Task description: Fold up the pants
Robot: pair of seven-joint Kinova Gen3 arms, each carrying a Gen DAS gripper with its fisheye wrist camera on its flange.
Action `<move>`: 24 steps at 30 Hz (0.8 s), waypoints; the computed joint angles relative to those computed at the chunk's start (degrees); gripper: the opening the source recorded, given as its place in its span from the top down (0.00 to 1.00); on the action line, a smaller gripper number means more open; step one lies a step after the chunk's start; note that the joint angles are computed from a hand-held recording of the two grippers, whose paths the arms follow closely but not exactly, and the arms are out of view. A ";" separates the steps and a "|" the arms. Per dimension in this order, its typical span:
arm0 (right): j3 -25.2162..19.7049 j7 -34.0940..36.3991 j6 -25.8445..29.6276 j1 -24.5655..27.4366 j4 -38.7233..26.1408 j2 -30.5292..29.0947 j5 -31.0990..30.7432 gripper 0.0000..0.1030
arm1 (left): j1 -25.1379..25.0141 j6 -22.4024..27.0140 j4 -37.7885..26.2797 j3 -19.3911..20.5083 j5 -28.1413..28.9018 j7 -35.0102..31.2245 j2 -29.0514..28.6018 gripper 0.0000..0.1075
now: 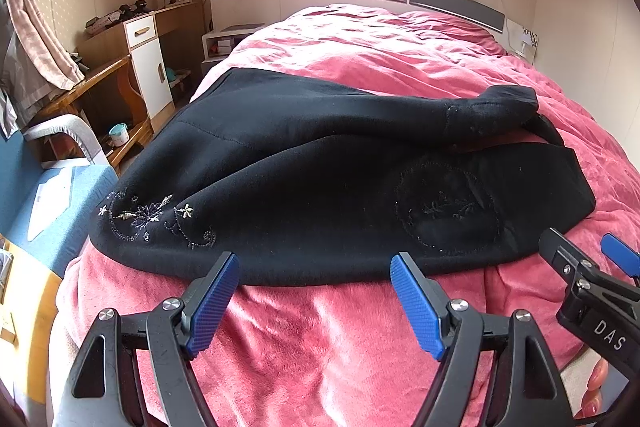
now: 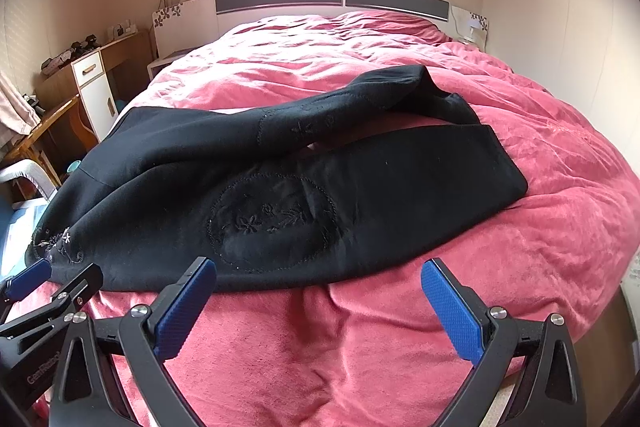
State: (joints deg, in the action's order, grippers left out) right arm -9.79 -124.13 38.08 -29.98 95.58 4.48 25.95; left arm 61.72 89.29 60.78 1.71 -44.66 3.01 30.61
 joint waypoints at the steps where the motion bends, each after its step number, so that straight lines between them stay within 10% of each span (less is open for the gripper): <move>1: 0.01 0.00 -0.11 0.04 0.10 -0.03 -0.10 0.00 | -0.10 -0.15 0.01 0.05 0.08 -0.07 -0.03 0.26; 24: 0.78 -1.37 1.73 -0.49 -0.73 1.26 2.25 0.00 | -4.24 -5.20 7.22 1.74 4.85 4.50 -3.66 0.26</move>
State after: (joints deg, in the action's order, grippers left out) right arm -9.01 -125.50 39.80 -30.47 94.85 5.74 28.20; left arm 57.47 84.09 68.00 3.45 -39.80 7.51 26.95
